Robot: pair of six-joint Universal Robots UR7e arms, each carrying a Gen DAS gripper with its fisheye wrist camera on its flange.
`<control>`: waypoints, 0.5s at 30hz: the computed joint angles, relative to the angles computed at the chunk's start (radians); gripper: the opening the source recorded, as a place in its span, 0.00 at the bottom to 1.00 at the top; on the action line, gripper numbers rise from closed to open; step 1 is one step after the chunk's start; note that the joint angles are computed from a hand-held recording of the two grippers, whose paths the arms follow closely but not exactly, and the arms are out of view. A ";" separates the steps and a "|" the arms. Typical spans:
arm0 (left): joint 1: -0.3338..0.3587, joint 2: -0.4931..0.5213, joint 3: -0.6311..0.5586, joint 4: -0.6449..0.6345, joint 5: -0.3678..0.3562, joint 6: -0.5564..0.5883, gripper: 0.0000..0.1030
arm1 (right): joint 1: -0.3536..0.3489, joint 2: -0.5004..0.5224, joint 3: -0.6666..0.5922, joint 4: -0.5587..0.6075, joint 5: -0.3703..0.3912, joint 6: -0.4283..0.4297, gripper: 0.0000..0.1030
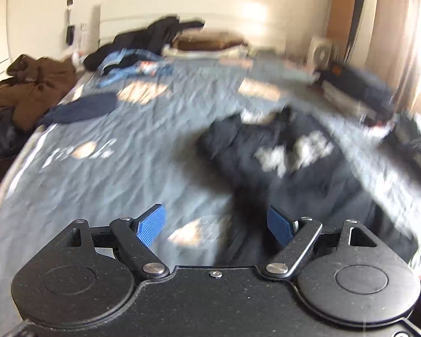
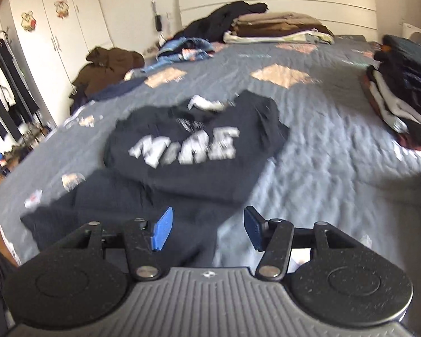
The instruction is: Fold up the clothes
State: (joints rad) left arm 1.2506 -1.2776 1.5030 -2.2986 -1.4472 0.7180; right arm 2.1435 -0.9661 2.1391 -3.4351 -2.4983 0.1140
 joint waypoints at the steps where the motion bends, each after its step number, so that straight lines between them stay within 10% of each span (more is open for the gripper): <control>1: -0.011 0.016 0.024 -0.055 -0.020 -0.016 0.79 | -0.019 0.019 -0.049 0.000 0.024 -0.038 0.54; 6: -0.044 0.139 0.096 -0.302 -0.054 -0.105 0.80 | -0.133 0.117 -0.320 0.099 0.169 -0.157 0.58; 15: 0.004 0.278 0.014 -0.296 -0.054 -0.087 0.80 | -0.282 0.387 -0.876 0.524 0.237 -0.311 0.67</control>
